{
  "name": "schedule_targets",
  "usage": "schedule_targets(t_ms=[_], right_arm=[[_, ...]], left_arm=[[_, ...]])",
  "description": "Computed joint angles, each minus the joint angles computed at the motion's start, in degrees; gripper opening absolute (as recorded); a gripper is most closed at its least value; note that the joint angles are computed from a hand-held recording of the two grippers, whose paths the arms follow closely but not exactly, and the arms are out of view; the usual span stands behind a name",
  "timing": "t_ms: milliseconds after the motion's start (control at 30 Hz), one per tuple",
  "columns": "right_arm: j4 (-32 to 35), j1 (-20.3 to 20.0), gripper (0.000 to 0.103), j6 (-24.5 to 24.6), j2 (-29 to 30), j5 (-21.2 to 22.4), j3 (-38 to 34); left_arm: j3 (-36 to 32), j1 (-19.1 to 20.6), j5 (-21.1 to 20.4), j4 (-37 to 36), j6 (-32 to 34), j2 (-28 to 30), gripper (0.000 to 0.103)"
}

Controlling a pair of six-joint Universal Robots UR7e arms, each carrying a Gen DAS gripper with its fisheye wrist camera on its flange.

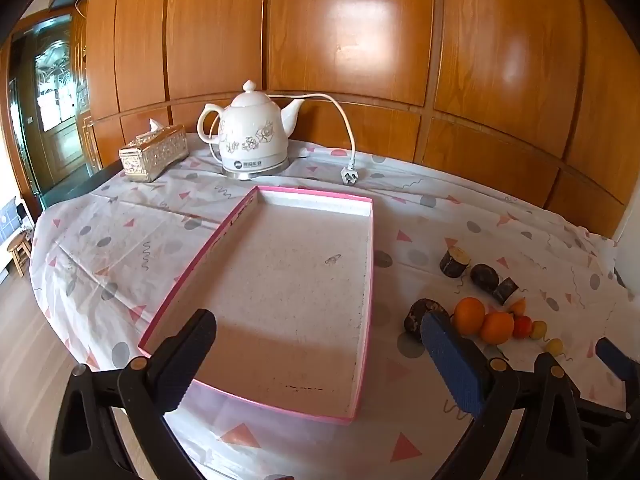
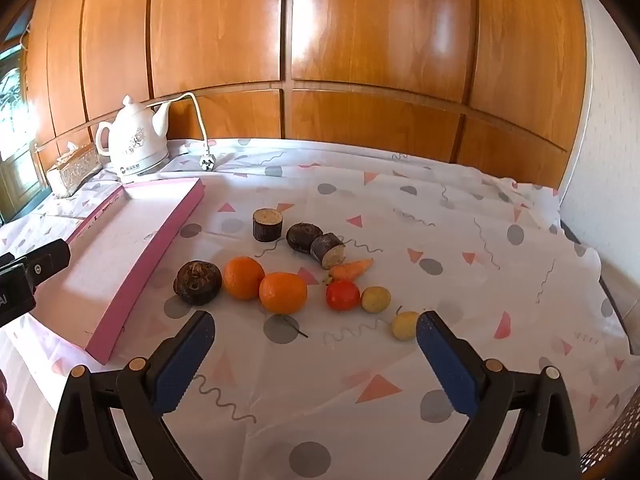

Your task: Organize fruits

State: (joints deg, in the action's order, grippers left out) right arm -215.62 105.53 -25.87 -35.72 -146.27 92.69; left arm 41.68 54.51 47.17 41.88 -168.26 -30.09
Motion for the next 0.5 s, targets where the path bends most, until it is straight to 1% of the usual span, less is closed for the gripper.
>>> schedule_targets(t_ms=[100,133,167,200,233,267,300,400,500], right_arm=[[0.6,-0.4,0.102,0.9,-0.2,0.5,0.4],[0.9,-0.6,0.103,1.4,-0.4,0.7,0.7],[1.2,-0.8,0.103,1.8,-0.6,1.0,0.9],[1.8,-0.6,0.102,0.6,-0.3,0.4,-0.3],[0.9,-0.5,0.103,0.0,-0.2,0.6,0.0],[1.6,-0.8,0.102,0.7,-0.7,1.1,0.4],[1.3,-0.3,0.102,-0.9,0.1,0.1,-0.7],[-0.9,-0.1,0.103,-2.8,0.6,0.1,-0.7],[-0.7,-0.2,0.102,-2.8,0.6,0.1,-0.9]], left_arm=[[1.7,-0.2,-0.4,-2.3,1.0,-1.0,0.103],[3.9,0.3,0.4,-3.5,0.9,-2.2,0.103],[3.7,0.5,0.5,-3.2,0.7,-2.3,0.103],[1.1,0.7,0.6,-1.0,-0.2,-1.0,0.103],[-0.6,0.8,0.3,0.5,-0.3,-0.1,0.103],[-0.5,0.8,0.0,0.2,0.1,-0.1,0.103],[-0.2,0.7,-0.4,-0.2,0.2,0.0,0.103],[-1.4,0.6,-0.7,0.6,-0.5,0.7,0.103],[-1.1,0.9,-0.3,0.6,-0.5,0.5,0.103]])
